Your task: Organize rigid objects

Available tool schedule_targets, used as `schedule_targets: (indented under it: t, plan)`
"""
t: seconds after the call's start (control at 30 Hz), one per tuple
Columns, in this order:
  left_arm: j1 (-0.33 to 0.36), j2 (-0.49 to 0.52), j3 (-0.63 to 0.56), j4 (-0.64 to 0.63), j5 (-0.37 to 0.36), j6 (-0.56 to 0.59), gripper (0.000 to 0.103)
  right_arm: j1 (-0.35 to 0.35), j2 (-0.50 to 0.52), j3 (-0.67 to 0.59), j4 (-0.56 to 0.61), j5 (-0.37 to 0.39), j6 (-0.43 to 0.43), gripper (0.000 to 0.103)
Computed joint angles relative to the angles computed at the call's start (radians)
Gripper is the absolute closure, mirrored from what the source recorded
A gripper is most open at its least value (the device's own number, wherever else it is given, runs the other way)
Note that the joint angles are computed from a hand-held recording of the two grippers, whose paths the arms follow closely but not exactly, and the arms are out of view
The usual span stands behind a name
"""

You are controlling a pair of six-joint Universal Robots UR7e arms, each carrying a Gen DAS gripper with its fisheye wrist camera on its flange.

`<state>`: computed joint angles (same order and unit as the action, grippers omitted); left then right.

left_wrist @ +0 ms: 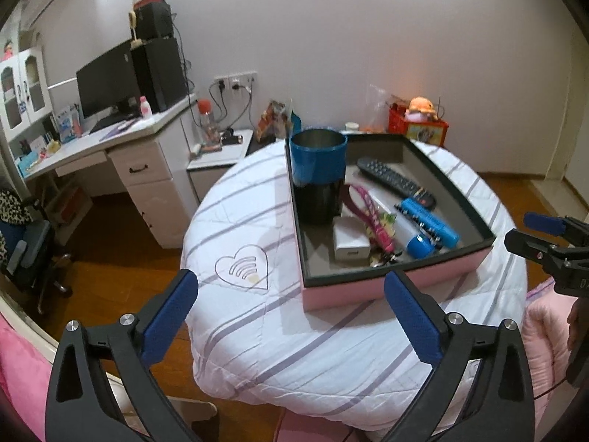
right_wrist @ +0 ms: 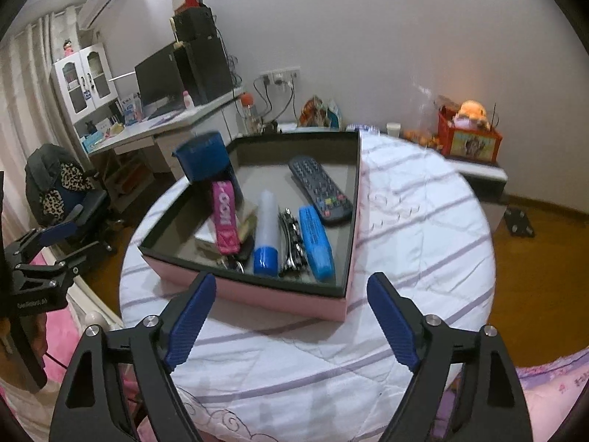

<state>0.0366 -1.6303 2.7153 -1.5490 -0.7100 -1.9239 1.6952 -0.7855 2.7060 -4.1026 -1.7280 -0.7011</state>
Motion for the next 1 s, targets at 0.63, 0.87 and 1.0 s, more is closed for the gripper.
schedule_targets:
  t: [0.63,0.87,1.0]
  plan:
    - [-0.095,0.057,-0.092,0.154,-0.033,-0.147,0.0,0.257,0.078,-0.023,-0.24,-0.184,0.059,0.0]
    - [-0.144,0.106,-0.136,0.267,-0.061,-0.251,0.0,0.302,0.076,-0.016,-0.237,-0.196,0.096,0.0]
    - [-0.157,0.082,-0.148,0.321,-0.051,-0.304,0.0,0.336,0.065,-0.028,-0.217,-0.23,0.109,0.0]
